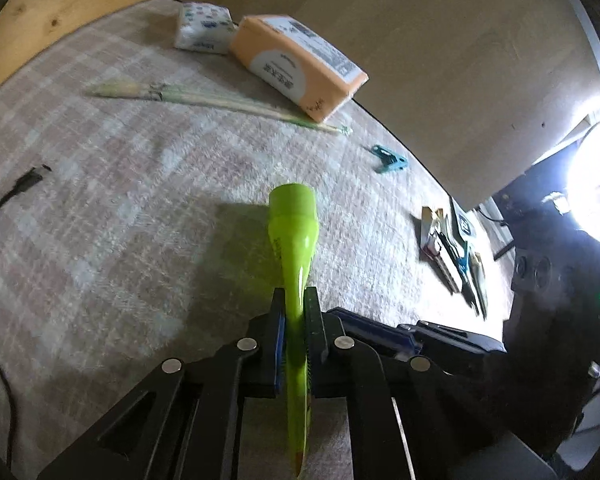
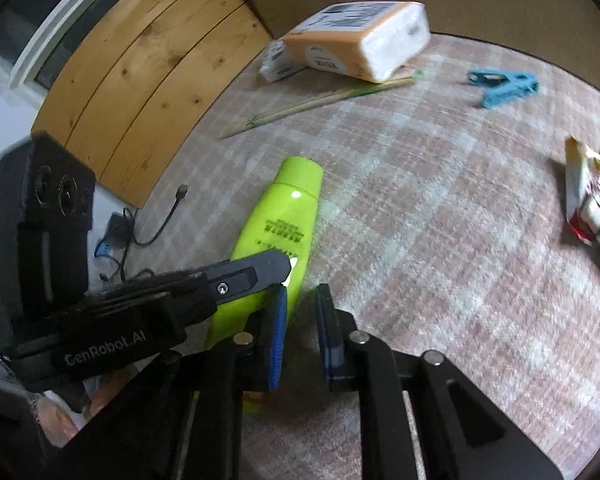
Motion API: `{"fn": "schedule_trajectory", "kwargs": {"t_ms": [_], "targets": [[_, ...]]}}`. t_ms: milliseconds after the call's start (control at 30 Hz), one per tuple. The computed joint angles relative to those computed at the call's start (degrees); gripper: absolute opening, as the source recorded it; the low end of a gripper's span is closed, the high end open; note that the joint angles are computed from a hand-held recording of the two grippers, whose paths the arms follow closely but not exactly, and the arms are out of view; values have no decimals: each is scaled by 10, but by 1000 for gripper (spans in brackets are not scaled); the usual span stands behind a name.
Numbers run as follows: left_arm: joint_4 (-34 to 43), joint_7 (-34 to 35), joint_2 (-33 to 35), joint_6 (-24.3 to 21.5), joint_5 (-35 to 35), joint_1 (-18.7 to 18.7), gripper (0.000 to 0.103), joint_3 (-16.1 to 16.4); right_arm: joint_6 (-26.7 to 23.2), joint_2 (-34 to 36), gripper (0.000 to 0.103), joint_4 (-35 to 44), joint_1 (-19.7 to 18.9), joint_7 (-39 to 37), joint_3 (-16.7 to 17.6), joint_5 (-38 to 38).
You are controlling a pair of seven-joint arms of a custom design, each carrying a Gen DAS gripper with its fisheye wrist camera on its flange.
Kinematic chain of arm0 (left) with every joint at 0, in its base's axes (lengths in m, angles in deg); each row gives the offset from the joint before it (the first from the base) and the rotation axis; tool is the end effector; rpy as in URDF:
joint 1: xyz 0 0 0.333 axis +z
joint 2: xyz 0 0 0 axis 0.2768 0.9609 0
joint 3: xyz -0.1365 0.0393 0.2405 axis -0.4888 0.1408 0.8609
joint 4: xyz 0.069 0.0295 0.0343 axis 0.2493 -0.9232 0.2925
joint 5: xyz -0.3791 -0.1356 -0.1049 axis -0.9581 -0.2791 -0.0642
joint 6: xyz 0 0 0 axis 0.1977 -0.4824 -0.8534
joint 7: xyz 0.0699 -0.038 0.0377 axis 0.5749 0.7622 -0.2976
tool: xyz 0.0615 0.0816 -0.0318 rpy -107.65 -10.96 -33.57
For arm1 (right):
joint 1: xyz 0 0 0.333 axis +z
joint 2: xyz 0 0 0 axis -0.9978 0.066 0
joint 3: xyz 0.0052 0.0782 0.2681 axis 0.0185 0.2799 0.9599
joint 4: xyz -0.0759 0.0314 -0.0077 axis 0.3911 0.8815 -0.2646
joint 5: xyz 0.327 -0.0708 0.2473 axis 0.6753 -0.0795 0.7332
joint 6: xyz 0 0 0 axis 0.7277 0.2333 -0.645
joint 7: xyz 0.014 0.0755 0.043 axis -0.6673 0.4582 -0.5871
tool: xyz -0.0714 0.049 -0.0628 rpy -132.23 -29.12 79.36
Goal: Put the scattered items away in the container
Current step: 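Carry the lime-green tube to the black box and release it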
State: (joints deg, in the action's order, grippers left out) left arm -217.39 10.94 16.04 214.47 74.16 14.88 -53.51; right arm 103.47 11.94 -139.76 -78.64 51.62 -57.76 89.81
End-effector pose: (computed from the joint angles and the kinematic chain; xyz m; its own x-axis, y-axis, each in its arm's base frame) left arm 0.4659 -0.1606 0.3585 0.5369 -0.6679 0.5155 -0.6038 -0.7309 -0.3181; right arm 0.6506 0.2483 0.3119 0.5359 -0.6439 -0.5461 -0.8442 -0.4158 -0.3383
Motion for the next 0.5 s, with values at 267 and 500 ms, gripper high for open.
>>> {"fn": "schedule_trajectory", "kwargs": {"t_ms": [267, 500], "targets": [[6, -34, -26, -57, 77, 26, 8, -54, -91, 69, 47, 104, -17, 89, 2, 21], [34, -91, -5, -76, 127, 6, 7, -44, -42, 48, 37, 104, 45, 136, -18, -107]]}}
